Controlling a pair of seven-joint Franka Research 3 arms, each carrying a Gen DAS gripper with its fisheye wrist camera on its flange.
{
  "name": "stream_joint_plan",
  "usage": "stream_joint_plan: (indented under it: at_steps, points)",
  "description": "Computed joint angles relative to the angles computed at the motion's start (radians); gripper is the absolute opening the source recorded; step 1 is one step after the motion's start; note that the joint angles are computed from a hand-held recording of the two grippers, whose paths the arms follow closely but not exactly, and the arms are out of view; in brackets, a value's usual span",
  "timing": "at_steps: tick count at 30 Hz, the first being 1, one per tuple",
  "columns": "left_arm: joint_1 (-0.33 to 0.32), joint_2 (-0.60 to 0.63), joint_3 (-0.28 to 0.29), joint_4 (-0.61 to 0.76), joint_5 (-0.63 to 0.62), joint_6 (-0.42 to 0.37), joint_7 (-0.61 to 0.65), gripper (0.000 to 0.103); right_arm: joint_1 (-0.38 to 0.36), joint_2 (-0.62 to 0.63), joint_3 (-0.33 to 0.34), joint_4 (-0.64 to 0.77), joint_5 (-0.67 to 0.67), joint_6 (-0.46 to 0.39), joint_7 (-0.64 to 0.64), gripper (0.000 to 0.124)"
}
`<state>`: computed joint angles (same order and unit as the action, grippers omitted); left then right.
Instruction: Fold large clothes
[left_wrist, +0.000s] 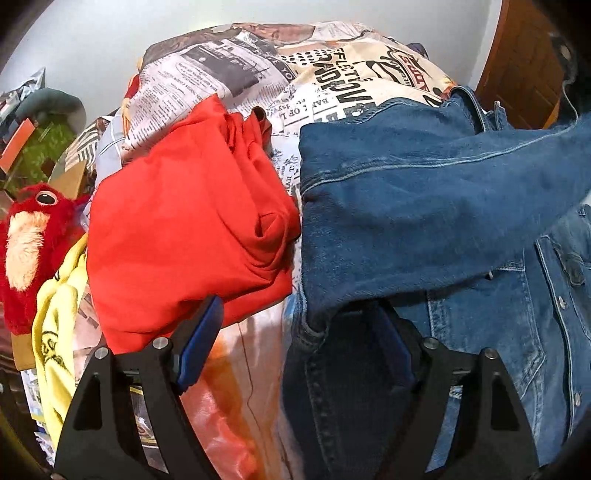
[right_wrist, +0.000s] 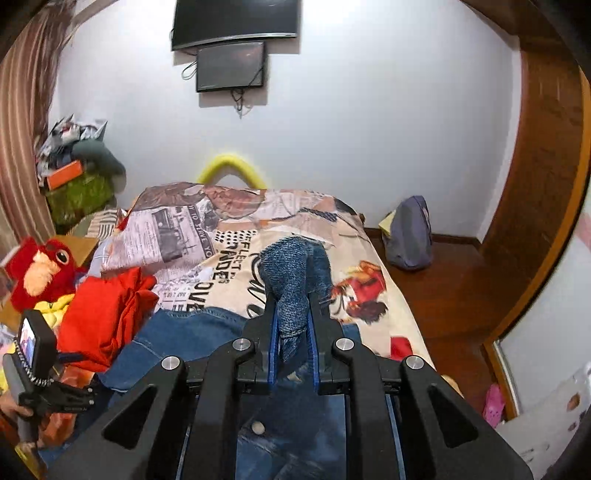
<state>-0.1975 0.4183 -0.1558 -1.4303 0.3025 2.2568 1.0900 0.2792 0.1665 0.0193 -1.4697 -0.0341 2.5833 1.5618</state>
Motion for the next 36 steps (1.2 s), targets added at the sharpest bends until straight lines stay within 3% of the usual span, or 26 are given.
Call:
stream_joint_plan:
  at_steps: [6, 13, 17, 28, 34, 36]
  points:
    - [-0.024, 0.024, 0.009, 0.025, 0.031, -0.042, -0.033, 0.08, -0.045, -0.083, -0.008, -0.188, 0.078, -0.003, 0.006, 0.012]
    - [-0.016, 0.009, 0.004, -0.007, 0.023, -0.033, -0.046, 0.08, -0.109, -0.134, -0.018, -0.333, 0.241, -0.124, -0.022, 0.012]
    - [-0.012, 0.001, 0.003, -0.026, 0.015, -0.03, -0.055, 0.08, -0.126, -0.16, -0.02, -0.399, 0.281, -0.15, -0.001, 0.014]
    - [-0.011, -0.096, -0.011, -0.117, 0.036, 0.019, -0.041, 0.08, -0.136, -0.222, -0.011, -0.466, 0.144, -0.195, 0.111, 0.035]
    - [-0.034, -0.117, -0.016, -0.059, 0.078, 0.063, -0.027, 0.08, -0.153, -0.282, -0.012, -0.478, 0.092, -0.161, 0.104, 0.036]
    - [-0.042, -0.109, -0.019, -0.015, 0.084, 0.082, -0.021, 0.08, -0.162, -0.301, -0.01, -0.481, 0.073, -0.14, 0.112, 0.042]
